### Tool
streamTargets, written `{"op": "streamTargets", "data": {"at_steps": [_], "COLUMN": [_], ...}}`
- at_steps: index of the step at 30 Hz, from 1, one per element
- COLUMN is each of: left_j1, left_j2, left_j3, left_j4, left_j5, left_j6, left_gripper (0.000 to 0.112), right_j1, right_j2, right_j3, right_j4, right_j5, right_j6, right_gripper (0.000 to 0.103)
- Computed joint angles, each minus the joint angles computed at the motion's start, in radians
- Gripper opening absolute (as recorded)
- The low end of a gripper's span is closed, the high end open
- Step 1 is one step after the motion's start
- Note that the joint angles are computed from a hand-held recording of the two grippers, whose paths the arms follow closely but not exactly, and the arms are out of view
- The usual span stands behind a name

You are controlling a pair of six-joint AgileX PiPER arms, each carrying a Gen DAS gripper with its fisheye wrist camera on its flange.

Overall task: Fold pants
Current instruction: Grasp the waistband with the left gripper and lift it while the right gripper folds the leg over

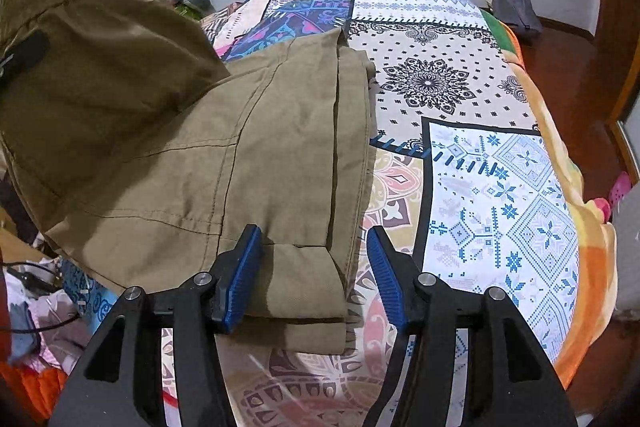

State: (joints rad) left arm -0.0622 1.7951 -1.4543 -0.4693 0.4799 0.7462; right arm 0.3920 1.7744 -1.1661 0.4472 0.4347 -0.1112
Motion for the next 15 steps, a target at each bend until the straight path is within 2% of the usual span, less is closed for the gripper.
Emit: {"op": "streamTargets", "data": {"at_steps": [6, 12, 15], "left_j1": [-0.112, -0.187, -0.197], "left_j2": [0.1, 0.161, 0.192], "left_j3": [-0.094, -0.108, -0.132], "left_j4": [0.138, 0.222, 0.241], "left_j5": [0.031, 0.049, 0.088], "left_j6": [-0.15, -0.224, -0.235], "left_gripper": [0.029, 0.029, 0.03], "right_j1": [-0.024, -0.048, -0.054], "right_j2": [-0.009, -0.024, -0.031], "right_j3": [0.039, 0.077, 0.097], "right_j4": [0.145, 0.244, 0.289], "right_j5": [-0.032, -0.042, -0.054], "right_j6": [-0.131, -0.219, -0.251], "right_gripper": [0.051, 0.052, 0.052]}}
